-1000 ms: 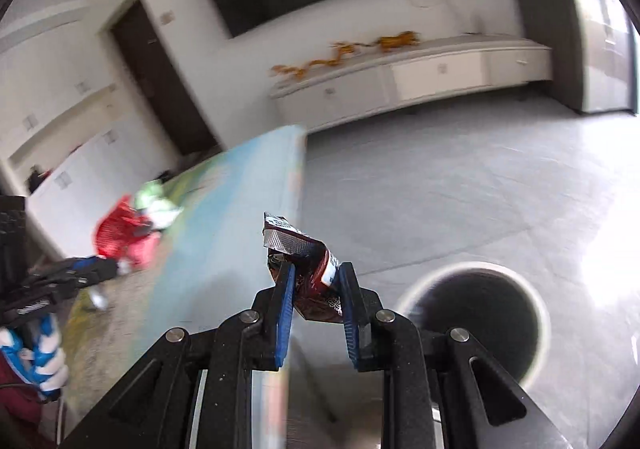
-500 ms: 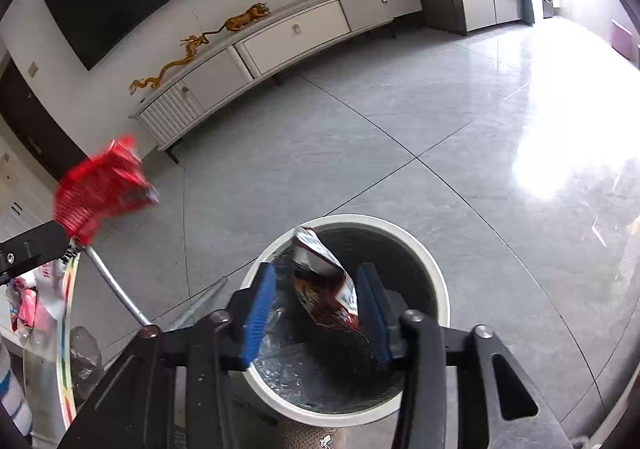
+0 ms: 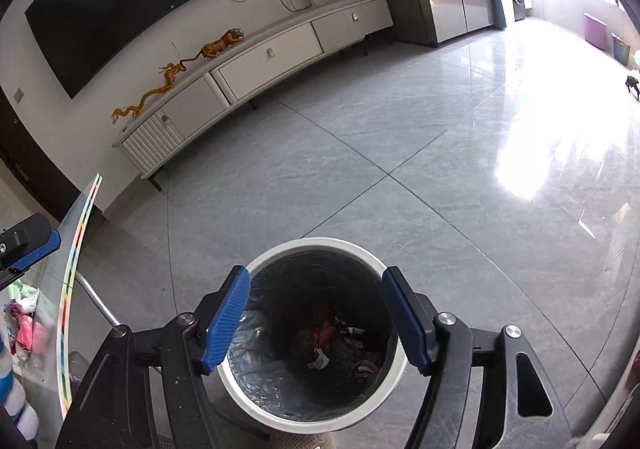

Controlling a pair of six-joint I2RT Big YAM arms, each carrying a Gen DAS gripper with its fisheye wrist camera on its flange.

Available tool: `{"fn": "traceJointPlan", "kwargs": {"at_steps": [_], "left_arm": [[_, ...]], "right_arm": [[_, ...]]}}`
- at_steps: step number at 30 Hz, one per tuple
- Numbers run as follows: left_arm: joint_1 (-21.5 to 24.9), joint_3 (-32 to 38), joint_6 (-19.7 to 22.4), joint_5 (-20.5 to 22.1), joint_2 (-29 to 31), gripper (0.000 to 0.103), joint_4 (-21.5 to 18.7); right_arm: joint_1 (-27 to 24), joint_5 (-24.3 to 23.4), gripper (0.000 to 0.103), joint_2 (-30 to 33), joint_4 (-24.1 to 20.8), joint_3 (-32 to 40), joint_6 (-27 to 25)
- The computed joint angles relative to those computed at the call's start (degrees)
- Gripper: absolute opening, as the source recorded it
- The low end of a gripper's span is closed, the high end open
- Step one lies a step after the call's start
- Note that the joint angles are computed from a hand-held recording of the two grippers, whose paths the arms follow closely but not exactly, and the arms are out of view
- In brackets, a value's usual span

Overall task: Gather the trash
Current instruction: 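Carry both bags over the trash bin and open both grippers to drop them, then grasp the red snack bag with the left gripper while the right grasps a clear wrapper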

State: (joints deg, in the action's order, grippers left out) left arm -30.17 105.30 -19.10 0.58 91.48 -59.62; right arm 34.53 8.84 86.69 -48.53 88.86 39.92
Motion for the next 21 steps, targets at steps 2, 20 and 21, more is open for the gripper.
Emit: {"fn": "traceJointPlan", "kwargs": {"at_steps": [2, 20, 21], "left_arm": [[0.1, -1.2, -0.3, -1.7, -1.9, 0.059, 1.4], [10.0, -12.3, 1.6, -9.8, -22.5, 0.059, 2.2], [11.3, -13.4, 1.8, -9.8, -23.9, 0.059, 2.3]], "right_arm": [[0.6, 2.2, 0.076, -0.6, 0.0, 1.0, -0.3], [10.7, 12.4, 0.103, 1.7, 3.8, 19.2, -10.0], [11.5, 12.2, 0.103, 2.5, 3.8, 20.8, -10.9]]}}
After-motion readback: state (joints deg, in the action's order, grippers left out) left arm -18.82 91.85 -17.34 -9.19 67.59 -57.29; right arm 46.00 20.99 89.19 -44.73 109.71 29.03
